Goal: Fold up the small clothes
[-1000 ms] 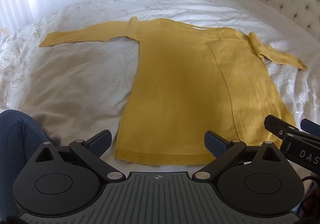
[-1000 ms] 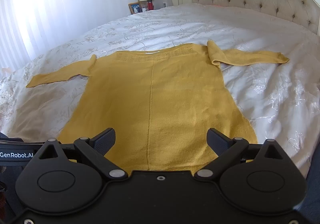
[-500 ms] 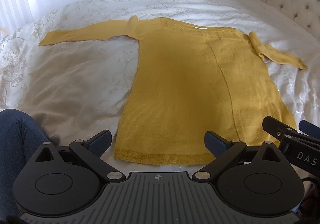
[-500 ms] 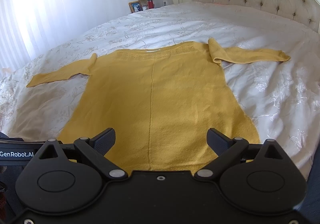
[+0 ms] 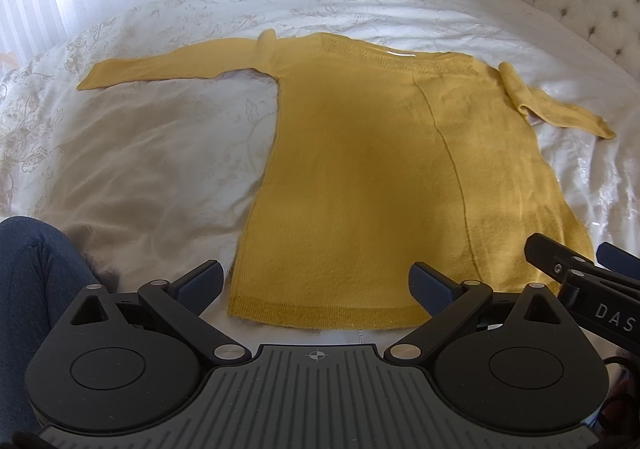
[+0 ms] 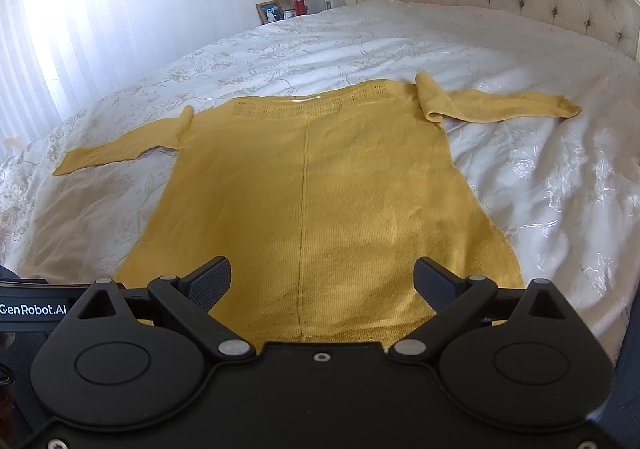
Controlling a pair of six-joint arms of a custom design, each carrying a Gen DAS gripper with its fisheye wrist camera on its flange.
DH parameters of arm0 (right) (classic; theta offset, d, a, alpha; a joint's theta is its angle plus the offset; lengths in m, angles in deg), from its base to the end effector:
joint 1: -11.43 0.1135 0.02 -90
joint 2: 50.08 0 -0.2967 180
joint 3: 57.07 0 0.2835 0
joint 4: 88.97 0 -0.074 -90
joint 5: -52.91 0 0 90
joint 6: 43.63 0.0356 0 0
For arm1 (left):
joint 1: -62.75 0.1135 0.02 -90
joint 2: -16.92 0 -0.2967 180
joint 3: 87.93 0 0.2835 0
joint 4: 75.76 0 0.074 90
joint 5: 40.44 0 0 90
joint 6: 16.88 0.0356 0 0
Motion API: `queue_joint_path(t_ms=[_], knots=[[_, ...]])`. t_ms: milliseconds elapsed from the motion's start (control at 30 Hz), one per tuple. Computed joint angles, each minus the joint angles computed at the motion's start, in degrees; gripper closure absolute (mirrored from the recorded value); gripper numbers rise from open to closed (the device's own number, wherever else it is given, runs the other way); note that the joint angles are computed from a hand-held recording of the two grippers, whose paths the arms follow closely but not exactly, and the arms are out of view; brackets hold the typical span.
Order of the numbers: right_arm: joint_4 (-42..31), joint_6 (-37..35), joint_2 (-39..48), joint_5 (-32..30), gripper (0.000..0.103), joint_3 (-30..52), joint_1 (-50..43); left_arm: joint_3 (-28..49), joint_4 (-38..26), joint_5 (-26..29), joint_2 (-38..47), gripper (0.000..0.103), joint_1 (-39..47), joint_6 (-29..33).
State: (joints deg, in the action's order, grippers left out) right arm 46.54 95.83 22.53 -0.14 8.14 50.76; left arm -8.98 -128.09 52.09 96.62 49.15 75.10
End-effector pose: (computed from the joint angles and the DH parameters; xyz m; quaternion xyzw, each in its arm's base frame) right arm 0.2268 0.1582 0.2795 0.1822 0.8839 0.0026 0.4308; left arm 0.3070 -0.0759 0.3141 0.1355 0.9386 -0.0529 0.3128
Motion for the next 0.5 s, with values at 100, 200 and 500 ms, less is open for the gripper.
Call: queue_joint_path(t_ms=[100,200,500], knots=[[0.0,0.2,0.0,-0.2,0.005,0.0,-0.1,-0.1,0.0,0.0,-0.1,0.002,0.0,0.0],[0.2,0.1,-0.1,-0.5,0.005,-0.1,-0.3,0.0,0.0,0.0,0.0,0.002,-0.1,-0.1],[1.1,-0.3,0.4,-2.4,0.005,-0.3,-1.9,1.9,-0.8,-0.3,2.5,0.002,-0.8,-0.7]])
